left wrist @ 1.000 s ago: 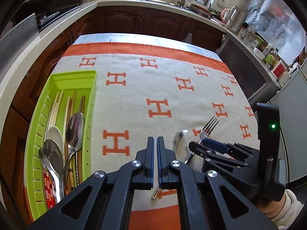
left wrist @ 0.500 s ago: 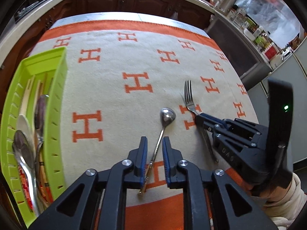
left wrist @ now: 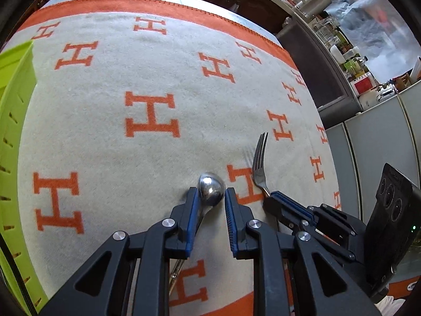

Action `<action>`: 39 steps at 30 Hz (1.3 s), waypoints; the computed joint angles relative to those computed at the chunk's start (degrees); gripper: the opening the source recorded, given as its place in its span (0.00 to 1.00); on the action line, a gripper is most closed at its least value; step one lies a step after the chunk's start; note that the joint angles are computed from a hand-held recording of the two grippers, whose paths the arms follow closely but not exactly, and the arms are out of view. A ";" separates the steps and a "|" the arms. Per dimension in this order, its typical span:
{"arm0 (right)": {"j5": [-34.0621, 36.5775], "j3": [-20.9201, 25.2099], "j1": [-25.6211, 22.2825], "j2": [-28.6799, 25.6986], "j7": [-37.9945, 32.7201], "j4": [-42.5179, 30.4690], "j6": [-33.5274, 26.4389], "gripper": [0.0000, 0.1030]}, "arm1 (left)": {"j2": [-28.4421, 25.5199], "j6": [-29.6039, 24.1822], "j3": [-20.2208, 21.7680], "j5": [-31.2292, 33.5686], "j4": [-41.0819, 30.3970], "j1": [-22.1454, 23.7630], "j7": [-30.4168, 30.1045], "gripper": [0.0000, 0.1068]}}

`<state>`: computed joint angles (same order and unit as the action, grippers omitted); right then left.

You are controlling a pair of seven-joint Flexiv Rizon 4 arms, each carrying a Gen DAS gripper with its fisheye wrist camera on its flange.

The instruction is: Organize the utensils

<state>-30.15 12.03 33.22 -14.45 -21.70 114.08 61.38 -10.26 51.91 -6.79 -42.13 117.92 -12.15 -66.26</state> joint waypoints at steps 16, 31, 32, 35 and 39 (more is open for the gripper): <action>-1.91 -0.59 -0.06 0.23 1.68 1.38 2.74 0.04 | -1.11 -2.30 1.33 20.32 -5.88 -1.59 -13.30 0.11; -3.65 -1.26 -0.59 0.38 2.67 3.12 6.92 0.04 | 0.29 5.57 0.25 23.70 -2.85 -3.53 -12.08 0.05; -3.90 -1.42 -0.57 0.39 3.06 3.31 7.38 0.04 | 0.29 6.05 0.20 24.04 -2.67 -3.77 -12.29 0.05; -4.21 -1.53 -0.62 0.47 3.36 3.63 8.01 0.04 | -0.45 5.63 0.16 25.63 -3.48 -4.21 -12.67 0.05; -2.88 -1.17 -1.18 0.48 2.59 3.95 9.37 0.04 | -1.10 5.64 0.57 27.97 -4.56 -4.59 -14.89 0.05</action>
